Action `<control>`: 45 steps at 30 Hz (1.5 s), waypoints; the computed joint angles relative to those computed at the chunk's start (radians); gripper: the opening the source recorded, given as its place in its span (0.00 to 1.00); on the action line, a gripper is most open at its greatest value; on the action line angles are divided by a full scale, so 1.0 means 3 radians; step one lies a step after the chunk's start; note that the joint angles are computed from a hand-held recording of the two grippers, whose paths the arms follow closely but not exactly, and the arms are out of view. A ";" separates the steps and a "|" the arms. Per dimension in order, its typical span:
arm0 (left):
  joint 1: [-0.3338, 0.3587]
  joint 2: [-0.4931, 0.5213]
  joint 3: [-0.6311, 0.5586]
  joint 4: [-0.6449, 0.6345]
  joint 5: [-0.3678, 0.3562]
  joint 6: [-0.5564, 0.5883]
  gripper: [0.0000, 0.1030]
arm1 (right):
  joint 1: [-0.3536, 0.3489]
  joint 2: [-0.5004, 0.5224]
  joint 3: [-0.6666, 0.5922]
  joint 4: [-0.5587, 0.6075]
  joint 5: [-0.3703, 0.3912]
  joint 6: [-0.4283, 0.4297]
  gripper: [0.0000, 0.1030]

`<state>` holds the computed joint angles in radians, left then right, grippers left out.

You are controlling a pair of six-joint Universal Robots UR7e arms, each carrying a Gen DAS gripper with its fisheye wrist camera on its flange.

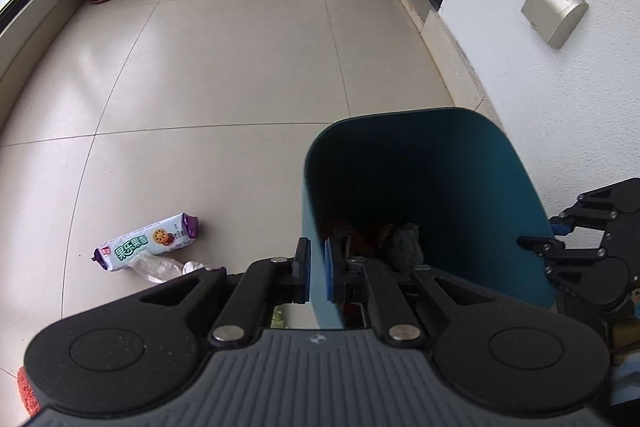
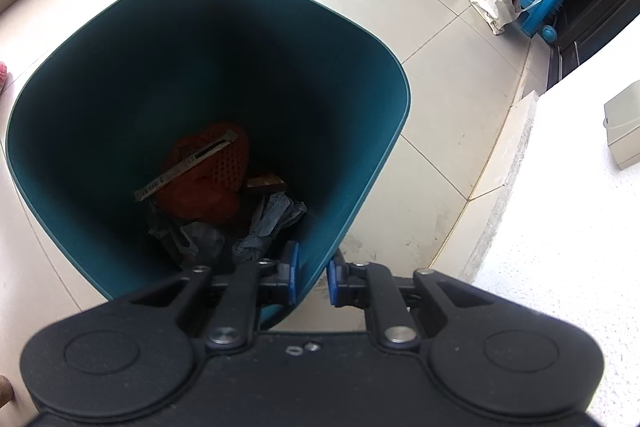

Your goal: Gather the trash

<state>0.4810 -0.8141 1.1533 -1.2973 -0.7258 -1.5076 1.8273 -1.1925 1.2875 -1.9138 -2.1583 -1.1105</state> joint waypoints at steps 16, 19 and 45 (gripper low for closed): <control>0.0167 -0.0631 0.1325 -0.0587 -0.0379 -0.0178 0.21 | 0.0097 -0.0023 0.0143 -0.0102 -0.0158 0.0043 0.14; 0.0208 -0.0686 0.1482 -0.0708 -0.0415 -0.0302 0.21 | 0.0107 -0.0017 0.0143 -0.0107 -0.0172 0.0035 0.14; 0.0746 -0.0443 0.2268 -0.2414 -0.0403 0.0855 0.79 | 0.0129 -0.0068 0.0282 -0.0242 -0.0268 -0.0192 0.17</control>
<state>0.7048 -0.9469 1.8337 -2.0213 -0.8468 -1.2510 1.8658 -1.2129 1.3720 -1.9864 -2.2388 -1.1681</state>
